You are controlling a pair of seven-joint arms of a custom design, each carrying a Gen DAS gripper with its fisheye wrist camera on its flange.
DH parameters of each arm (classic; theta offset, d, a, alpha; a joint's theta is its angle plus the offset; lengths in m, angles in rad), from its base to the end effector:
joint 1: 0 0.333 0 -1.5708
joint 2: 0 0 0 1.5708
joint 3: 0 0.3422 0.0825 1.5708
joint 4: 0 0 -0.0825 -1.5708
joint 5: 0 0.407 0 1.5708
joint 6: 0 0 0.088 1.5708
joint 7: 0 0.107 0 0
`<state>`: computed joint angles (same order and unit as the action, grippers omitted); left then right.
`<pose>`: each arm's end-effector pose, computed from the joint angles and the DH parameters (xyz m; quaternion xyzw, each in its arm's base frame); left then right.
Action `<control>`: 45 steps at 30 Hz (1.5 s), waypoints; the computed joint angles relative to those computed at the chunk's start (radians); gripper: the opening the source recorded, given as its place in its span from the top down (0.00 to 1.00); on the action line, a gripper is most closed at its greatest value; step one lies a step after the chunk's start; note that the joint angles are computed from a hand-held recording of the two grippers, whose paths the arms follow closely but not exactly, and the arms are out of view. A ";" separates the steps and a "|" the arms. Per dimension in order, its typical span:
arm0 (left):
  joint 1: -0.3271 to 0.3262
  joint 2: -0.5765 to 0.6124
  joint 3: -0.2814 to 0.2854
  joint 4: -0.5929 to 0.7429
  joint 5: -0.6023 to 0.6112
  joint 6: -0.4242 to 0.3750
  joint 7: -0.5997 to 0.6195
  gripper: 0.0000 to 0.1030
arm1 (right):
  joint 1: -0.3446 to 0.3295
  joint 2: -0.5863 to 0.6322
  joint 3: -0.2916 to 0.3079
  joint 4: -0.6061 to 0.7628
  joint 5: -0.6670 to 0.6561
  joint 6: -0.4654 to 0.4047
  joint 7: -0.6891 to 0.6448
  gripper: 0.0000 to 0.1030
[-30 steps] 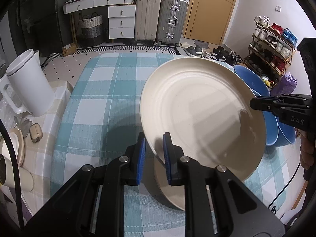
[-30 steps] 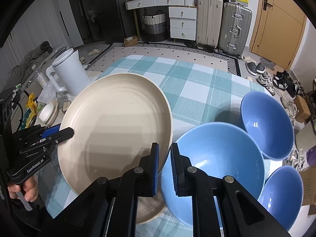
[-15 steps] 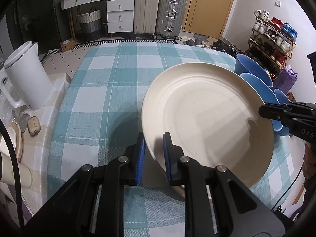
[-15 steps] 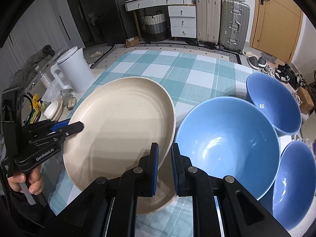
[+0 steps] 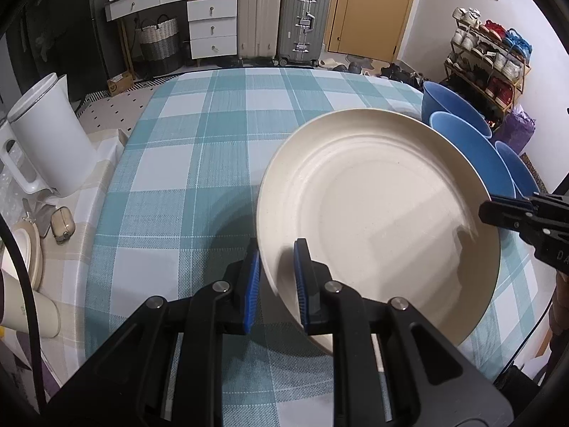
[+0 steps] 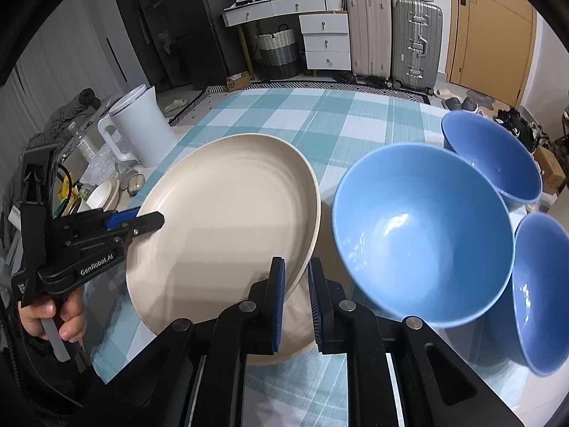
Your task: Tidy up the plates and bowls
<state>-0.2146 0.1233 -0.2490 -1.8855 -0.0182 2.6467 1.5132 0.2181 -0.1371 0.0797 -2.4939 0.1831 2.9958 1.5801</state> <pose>0.5949 -0.2887 0.5334 -0.5317 0.7858 -0.2832 0.1400 0.4956 0.1391 0.4193 -0.7098 0.6300 -0.1560 0.2737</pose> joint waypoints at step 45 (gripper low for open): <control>-0.068 0.102 0.017 0.040 0.307 0.019 -0.156 0.85 | -0.094 0.095 0.014 -0.009 -0.722 -0.008 0.640 0.86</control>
